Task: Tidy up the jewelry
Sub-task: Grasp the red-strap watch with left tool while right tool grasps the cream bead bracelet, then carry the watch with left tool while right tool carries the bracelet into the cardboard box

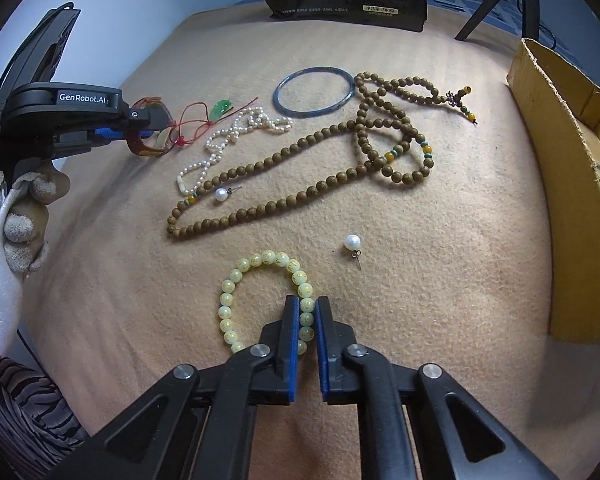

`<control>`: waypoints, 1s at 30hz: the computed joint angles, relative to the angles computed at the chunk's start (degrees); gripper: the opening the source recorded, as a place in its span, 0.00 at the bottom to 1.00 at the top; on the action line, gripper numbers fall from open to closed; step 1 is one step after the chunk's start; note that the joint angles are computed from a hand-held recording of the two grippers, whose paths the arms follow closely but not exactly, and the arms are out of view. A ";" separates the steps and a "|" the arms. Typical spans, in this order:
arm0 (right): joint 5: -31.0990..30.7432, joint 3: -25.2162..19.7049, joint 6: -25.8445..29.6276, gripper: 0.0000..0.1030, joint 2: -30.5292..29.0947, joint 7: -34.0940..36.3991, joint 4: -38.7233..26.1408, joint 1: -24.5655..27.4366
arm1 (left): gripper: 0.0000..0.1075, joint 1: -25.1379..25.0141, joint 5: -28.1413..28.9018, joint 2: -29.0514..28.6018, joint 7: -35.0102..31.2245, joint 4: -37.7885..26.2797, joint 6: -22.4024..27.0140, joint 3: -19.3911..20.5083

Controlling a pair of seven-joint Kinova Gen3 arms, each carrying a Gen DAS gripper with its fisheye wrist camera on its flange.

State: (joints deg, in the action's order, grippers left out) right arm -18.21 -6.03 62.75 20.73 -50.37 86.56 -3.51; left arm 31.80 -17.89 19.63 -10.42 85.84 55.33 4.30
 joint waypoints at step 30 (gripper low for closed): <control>-9.86 1.67 -3.50 0.04 -7.83 7.86 0.06 5.10 | 0.16 6.52 -12.45 -1.20 3.72 -7.84 2.25 1.21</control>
